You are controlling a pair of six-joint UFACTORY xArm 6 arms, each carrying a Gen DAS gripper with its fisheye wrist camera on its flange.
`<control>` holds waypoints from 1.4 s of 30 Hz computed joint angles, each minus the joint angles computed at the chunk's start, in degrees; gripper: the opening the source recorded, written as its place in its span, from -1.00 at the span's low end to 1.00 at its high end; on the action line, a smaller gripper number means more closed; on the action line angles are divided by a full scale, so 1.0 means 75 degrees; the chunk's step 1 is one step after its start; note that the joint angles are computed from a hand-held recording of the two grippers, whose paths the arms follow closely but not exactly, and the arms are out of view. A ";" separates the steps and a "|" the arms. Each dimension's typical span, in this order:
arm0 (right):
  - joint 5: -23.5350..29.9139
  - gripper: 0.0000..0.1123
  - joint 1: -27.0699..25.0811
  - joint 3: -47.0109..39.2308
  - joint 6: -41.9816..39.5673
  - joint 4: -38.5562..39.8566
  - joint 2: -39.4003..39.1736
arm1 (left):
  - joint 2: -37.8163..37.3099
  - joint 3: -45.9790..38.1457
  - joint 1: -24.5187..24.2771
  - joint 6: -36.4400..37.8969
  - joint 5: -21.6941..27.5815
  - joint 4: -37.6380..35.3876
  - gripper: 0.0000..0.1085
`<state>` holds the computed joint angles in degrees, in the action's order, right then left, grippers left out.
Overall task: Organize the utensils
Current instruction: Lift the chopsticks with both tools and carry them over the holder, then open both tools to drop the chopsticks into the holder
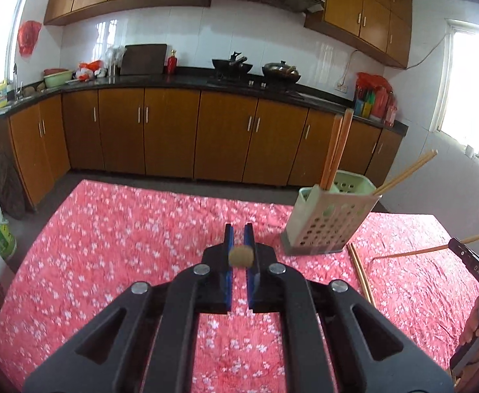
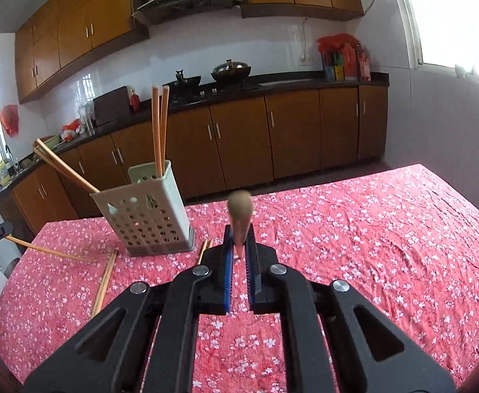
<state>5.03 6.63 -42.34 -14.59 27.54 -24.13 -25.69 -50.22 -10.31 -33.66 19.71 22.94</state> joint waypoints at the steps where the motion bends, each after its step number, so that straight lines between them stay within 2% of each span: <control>1: -0.0020 -0.87 0.0025 -0.0038 -0.0104 0.0135 0.0016 | 0.0005 -0.0032 0.0001 0.0070 -0.0016 -0.0042 -0.87; 4: -0.0066 -0.87 0.0148 -0.0245 -0.0404 0.0557 0.0015 | 0.0008 -0.0208 -0.0078 0.0115 -0.0033 0.0068 -0.87; 10: 0.0019 -0.87 0.0534 -0.0959 -0.2040 0.2443 -0.0001 | 0.0125 -0.0682 -0.0398 0.0278 -0.0264 0.0017 -0.87; 15: -0.0014 -0.87 0.0939 -0.1727 -0.3556 0.4049 0.0127 | 0.0583 -0.1473 -0.0706 -0.0254 -0.0596 0.0640 -0.87; 18: -0.0101 -0.87 0.1103 -0.2208 -0.4183 0.4669 0.0355 | 0.1145 -0.2313 -0.0801 -0.0949 -0.0849 0.1219 -0.87; 22: -0.0382 -0.87 0.1304 -0.2953 -0.5023 0.5368 0.0892 | 0.1912 -0.3445 -0.0785 -0.2453 -0.0946 0.2669 -0.87; 25: -0.0264 -0.87 0.1220 -0.3492 -0.5268 0.5658 0.1376 | 0.2508 -0.4278 -0.0763 -0.3786 -0.0869 0.3839 -0.87; 27: -0.0191 -0.87 0.1165 -0.3727 -0.5100 0.5513 0.1659 | 0.2831 -0.4664 -0.0760 -0.4344 -0.0788 0.4433 -0.87; 30: -0.0093 -0.87 0.1122 -0.4020 -0.4675 0.5003 0.2105 | 0.3193 -0.4927 -0.0735 -0.4588 -0.0794 0.4746 -0.87; 36: 0.0141 -0.86 0.1112 -0.4080 -0.3661 0.3798 0.2520 | 0.3738 -0.4962 -0.0756 -0.3619 -0.0764 0.3721 -0.86; 39: 0.0209 -0.84 0.1055 -0.4074 -0.3432 0.3651 0.2566 | 0.3730 -0.4849 -0.0723 -0.3399 -0.0802 0.3466 -0.81; 42: 0.0148 -0.53 0.1021 -0.4000 -0.3191 0.3457 0.2477 | 0.3608 -0.4804 -0.0715 -0.3492 -0.0740 0.3660 -0.69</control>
<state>6.14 14.29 -72.34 -38.53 53.47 -5.55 1.38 -86.24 -15.67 -59.85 14.15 50.39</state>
